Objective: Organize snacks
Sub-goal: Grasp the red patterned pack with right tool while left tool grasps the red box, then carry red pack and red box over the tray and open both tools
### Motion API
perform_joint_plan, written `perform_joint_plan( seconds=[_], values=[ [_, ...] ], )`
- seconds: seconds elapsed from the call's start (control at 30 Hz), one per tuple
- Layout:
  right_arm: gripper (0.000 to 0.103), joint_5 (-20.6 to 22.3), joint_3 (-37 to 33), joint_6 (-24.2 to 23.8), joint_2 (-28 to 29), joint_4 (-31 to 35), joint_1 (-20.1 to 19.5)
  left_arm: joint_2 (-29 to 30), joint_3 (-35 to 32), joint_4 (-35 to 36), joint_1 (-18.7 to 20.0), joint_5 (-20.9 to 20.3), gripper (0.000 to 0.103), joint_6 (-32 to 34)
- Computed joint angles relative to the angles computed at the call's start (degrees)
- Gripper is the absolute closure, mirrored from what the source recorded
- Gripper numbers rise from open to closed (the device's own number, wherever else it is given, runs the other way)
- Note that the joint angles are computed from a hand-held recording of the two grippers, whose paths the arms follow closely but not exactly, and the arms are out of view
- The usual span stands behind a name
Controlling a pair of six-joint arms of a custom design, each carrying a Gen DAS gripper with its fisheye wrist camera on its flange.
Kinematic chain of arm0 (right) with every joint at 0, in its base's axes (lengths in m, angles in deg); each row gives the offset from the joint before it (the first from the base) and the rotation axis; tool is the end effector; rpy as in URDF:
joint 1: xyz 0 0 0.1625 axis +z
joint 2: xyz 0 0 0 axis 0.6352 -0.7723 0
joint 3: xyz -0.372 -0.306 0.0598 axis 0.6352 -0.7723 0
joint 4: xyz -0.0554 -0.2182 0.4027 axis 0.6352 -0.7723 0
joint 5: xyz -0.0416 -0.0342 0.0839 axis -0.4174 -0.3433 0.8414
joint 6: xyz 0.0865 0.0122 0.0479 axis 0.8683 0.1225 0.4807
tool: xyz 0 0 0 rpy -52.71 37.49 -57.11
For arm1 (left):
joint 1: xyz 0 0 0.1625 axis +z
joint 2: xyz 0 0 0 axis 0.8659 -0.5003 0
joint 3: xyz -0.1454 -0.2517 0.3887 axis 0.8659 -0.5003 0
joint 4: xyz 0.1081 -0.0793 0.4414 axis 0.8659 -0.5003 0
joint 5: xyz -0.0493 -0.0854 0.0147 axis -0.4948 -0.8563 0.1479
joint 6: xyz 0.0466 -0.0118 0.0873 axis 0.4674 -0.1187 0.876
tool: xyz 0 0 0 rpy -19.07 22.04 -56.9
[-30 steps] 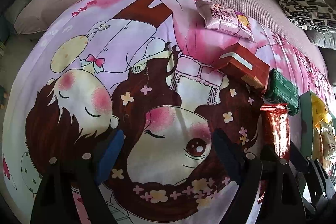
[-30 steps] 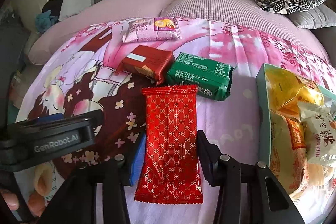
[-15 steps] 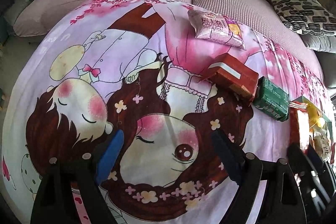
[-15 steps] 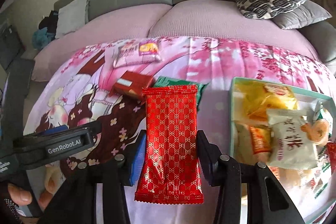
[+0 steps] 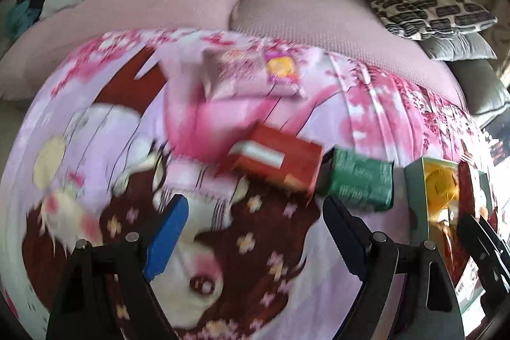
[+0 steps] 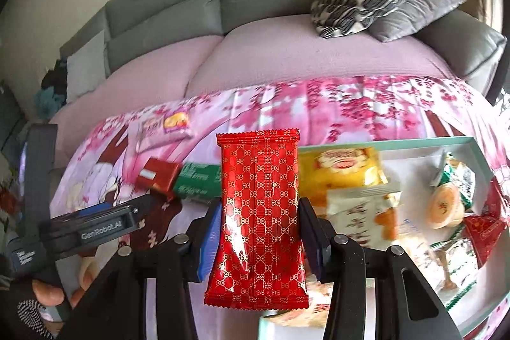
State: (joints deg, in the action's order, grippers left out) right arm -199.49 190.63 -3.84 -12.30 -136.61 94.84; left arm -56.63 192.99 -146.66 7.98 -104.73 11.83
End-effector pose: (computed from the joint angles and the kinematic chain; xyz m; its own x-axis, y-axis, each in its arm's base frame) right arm 0.3247 -0.2458 -0.1233 -0.8452 -0.0326 0.5334 -0.3628 0.7679 -0.5280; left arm 0.0998 -0.3051 0.2580 -0.7618 -0.1086 -0.6387 0.2364 0.8713 -0.4300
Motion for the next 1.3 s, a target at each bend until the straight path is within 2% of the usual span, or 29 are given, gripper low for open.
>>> perform_joint_plan(
  seconds=[0.07,0.23,0.3,0.4,0.7,0.97,1.07,1.2,1.3],
  values=[
    [0.054,-0.5,0.6,0.3,-0.3,-1.0,-0.4,3.1,-0.8,-3.2,0.2,0.4,0.016,2.7],
    [0.054,0.0,1.5,0.8,-0.5,-2.3,-1.6,8.9,-3.3,-8.8,2.7,-3.0,0.02,10.5],
    [0.054,0.2,1.7,0.8,-0.6,-2.5,-1.9,10.5,-4.3,-8.4,3.6,-4.1,0.03,10.7],
    [0.054,0.4,1.9,0.6,-0.7,-3.1,-1.9,12.8,-4.9,-9.9,4.7,-4.1,0.032,11.1],
    [0.054,0.7,2.5,1.3,-0.9,-3.7,-2.3,14.3,-4.3,-11.8,5.1,-2.8,0.032,11.8],
    [0.054,1.2,2.9,1.1,-0.9,-4.9,-2.9,16.0,-5.5,-13.6,7.3,-4.1,0.032,11.0],
    [0.054,1.2,2.9,1.1,-0.9,-5.2,-2.8,16.8,-5.1,-15.3,7.1,-3.4,0.035,10.3],
    [0.054,1.5,3.1,1.0,-1.0,-6.2,-2.6,14.6,-4.6,-13.9,6.1,-3.0,0.036,6.7],
    [0.054,2.7,3.6,0.4,-1.3,-8.6,-2.2,10.3,-3.1,-11.6,3.8,-1.9,0.037,3.6]
  ],
)
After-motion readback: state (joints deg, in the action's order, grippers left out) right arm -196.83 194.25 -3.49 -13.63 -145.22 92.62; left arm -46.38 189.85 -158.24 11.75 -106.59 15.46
